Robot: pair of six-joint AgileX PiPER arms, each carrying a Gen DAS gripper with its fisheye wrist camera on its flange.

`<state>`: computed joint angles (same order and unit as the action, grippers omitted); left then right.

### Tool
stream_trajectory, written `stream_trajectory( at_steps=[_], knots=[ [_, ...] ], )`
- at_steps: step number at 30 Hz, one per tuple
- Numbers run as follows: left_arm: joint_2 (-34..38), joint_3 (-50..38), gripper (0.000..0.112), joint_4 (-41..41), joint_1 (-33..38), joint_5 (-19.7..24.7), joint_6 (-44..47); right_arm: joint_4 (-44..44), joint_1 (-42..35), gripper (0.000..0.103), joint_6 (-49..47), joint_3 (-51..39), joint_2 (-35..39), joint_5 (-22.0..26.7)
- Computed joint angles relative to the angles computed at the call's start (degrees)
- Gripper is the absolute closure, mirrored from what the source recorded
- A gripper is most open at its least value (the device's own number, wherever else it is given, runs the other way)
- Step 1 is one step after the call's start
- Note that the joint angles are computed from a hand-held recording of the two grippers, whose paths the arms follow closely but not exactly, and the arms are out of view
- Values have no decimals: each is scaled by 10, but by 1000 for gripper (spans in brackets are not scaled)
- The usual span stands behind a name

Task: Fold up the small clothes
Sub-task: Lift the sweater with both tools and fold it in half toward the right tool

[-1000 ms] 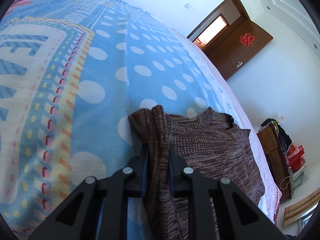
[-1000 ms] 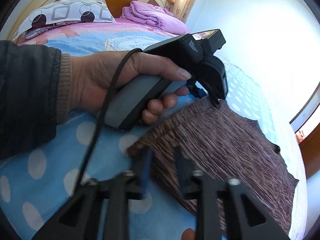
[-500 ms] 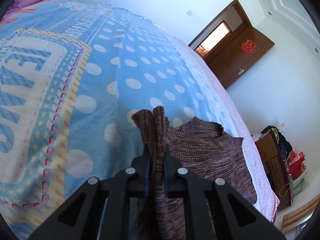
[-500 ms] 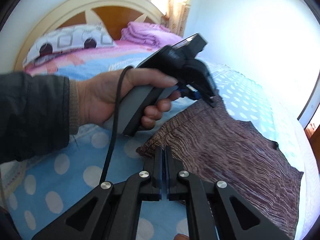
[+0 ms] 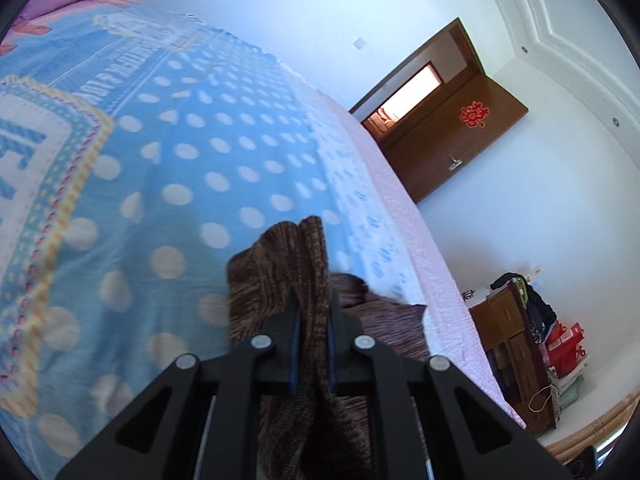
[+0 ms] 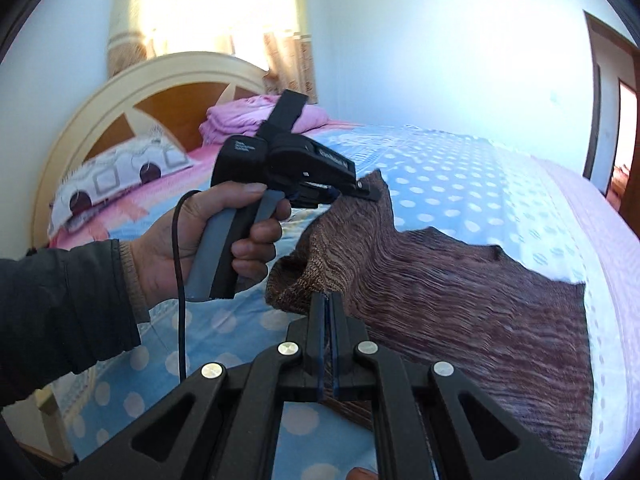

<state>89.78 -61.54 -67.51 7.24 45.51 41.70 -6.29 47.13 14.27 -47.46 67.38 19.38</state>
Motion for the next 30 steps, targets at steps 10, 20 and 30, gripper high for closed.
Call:
stream_trajectory(
  at_steps=[10,20,30],
  knots=[
    [19,-68,102,43,-122,-50,-77,300,-132,102,-303,59,-86,20],
    [76,-149,102,107,-219,-91,-167,590,-418,102,-631,75,-123,208],
    [165,-260,102,273,-330,-112,-322,640,-648,102,-739,101,-92,362]
  ],
)
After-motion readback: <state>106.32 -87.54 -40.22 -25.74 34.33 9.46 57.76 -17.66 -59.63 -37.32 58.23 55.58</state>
